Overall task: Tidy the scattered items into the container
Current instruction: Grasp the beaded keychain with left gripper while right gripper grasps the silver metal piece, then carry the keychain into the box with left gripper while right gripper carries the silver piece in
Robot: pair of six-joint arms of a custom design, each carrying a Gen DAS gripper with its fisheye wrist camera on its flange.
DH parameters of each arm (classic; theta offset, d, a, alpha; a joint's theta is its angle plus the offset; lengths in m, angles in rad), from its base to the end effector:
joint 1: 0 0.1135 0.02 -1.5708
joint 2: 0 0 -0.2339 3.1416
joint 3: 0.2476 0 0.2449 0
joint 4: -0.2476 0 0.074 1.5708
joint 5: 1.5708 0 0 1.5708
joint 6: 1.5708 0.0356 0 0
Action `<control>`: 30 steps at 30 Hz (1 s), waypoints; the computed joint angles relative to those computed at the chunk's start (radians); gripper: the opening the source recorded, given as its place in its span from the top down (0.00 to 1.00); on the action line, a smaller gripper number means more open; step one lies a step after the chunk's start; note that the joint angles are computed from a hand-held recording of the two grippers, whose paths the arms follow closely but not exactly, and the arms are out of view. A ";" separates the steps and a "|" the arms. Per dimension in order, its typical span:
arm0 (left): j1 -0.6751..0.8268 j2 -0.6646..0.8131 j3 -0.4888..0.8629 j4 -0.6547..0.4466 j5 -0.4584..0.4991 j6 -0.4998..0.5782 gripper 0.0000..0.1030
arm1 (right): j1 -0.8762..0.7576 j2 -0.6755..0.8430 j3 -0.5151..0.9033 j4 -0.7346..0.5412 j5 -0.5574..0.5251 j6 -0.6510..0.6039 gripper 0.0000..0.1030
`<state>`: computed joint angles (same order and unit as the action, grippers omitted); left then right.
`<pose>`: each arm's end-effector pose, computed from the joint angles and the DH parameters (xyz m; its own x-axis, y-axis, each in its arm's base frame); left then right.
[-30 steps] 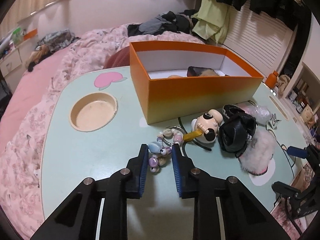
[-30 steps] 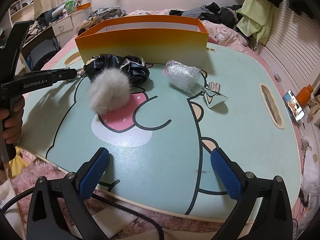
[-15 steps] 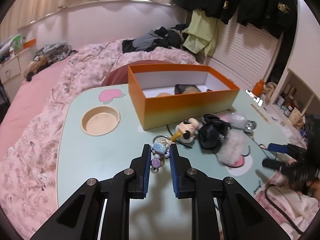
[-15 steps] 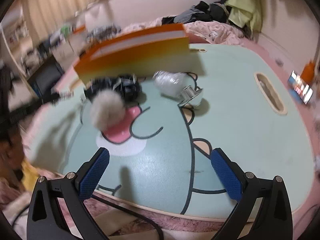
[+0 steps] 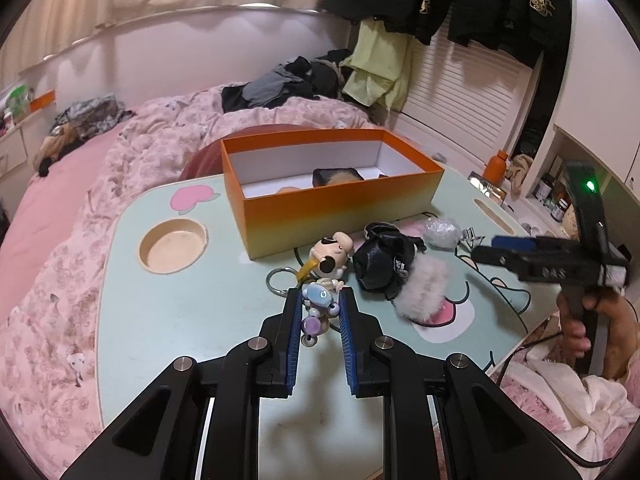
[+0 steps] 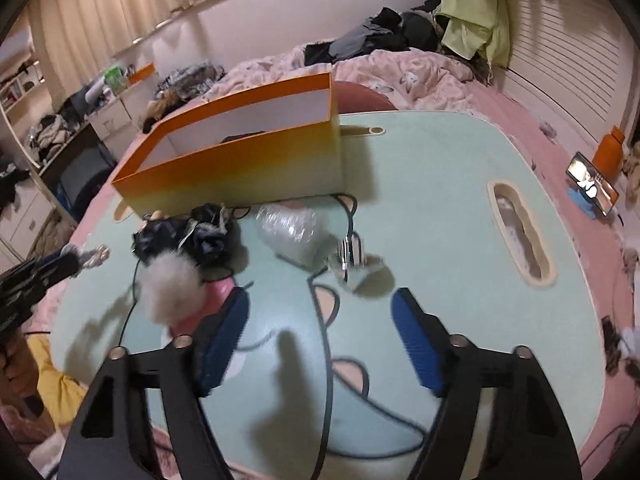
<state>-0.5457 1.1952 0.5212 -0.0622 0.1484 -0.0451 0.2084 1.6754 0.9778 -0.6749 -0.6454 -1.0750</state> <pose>0.2008 -0.1281 0.1565 -0.6007 0.3126 -0.7358 0.5805 0.8034 -0.1326 0.2745 0.0799 0.1392 -0.2090 -0.7624 -0.6124 -0.9775 0.1818 0.1073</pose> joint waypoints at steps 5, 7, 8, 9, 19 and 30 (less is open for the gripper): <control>-0.009 0.010 -0.002 0.005 -0.003 -0.004 0.83 | 0.047 0.019 0.017 0.052 0.041 0.044 0.32; -0.015 0.010 -0.002 0.006 -0.007 -0.005 0.83 | 0.054 0.038 0.025 0.062 0.052 0.042 0.40; -0.018 0.011 -0.003 0.006 -0.009 -0.005 0.83 | 0.058 0.053 0.034 0.062 0.058 0.044 0.43; -0.019 0.011 -0.003 0.007 -0.008 -0.006 0.83 | 0.056 0.064 0.041 0.053 0.061 0.037 0.50; -0.022 0.016 0.000 0.005 -0.006 -0.005 0.83 | -0.002 0.127 0.102 -0.050 -0.007 -0.030 0.67; -0.042 0.031 0.078 -0.002 -0.013 -0.032 0.83 | -0.021 0.005 0.061 -0.172 -0.103 -0.131 0.67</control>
